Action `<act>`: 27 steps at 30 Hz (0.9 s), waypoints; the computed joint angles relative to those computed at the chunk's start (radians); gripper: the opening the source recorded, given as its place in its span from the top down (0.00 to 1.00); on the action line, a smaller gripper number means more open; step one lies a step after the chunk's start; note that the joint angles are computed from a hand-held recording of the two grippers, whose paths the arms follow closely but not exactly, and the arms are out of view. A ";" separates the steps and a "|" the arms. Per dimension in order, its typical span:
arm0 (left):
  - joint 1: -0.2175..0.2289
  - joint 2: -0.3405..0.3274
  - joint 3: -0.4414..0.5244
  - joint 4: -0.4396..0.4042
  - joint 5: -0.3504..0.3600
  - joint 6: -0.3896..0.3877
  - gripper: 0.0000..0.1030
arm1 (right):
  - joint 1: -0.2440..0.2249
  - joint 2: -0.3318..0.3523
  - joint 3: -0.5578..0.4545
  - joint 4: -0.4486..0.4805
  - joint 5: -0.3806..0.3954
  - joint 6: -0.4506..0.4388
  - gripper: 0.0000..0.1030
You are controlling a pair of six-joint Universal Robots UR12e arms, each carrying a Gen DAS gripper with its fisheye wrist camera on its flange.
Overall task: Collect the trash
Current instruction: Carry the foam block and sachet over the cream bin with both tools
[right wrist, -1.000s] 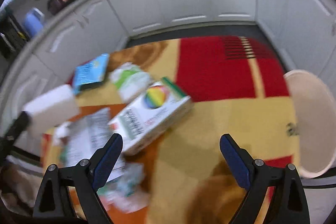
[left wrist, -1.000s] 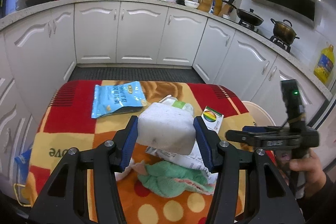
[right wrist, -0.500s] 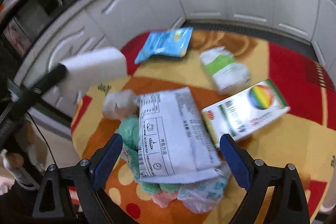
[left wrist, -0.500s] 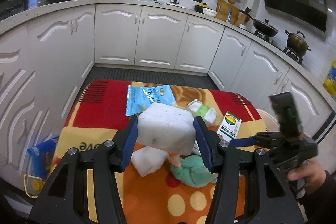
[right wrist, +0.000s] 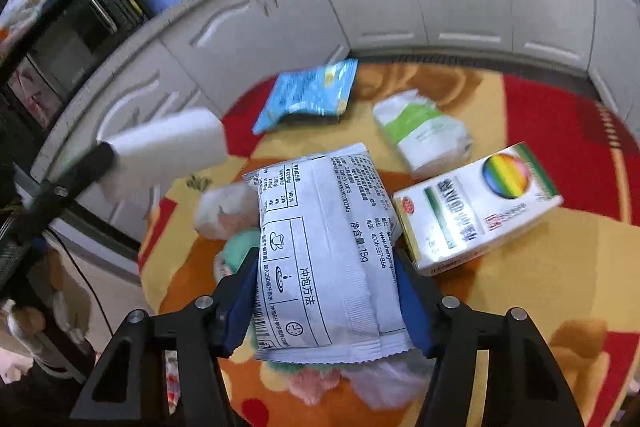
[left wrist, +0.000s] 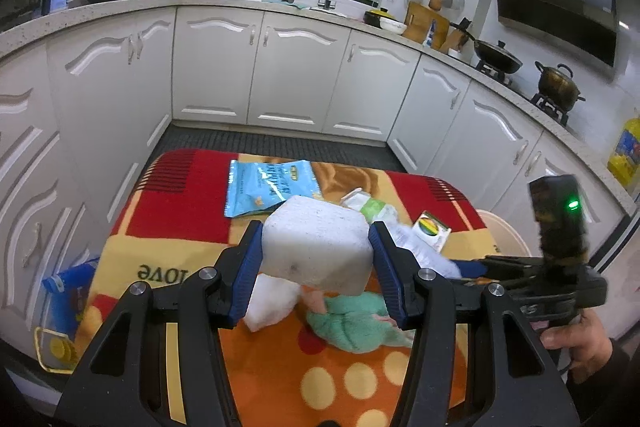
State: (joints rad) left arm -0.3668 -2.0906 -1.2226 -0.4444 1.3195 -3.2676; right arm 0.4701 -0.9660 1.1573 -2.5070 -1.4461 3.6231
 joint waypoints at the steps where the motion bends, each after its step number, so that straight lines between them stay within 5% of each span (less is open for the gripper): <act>1: -0.002 0.000 0.001 0.001 -0.001 0.002 0.50 | 0.000 -0.012 0.018 -0.029 -0.003 0.009 0.41; 10: -0.032 -0.007 0.023 0.010 -0.037 0.033 0.50 | -0.001 -0.104 0.144 -0.182 -0.097 0.058 0.41; 27: -0.132 -0.096 0.192 -0.117 -0.111 0.145 0.50 | -0.029 -0.279 0.372 -0.206 -0.307 0.168 0.41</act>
State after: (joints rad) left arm -0.4988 -2.1870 -1.0302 -0.5612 1.2082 -3.1228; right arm 0.4414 -1.2447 1.5293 -2.7130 -1.7530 3.7914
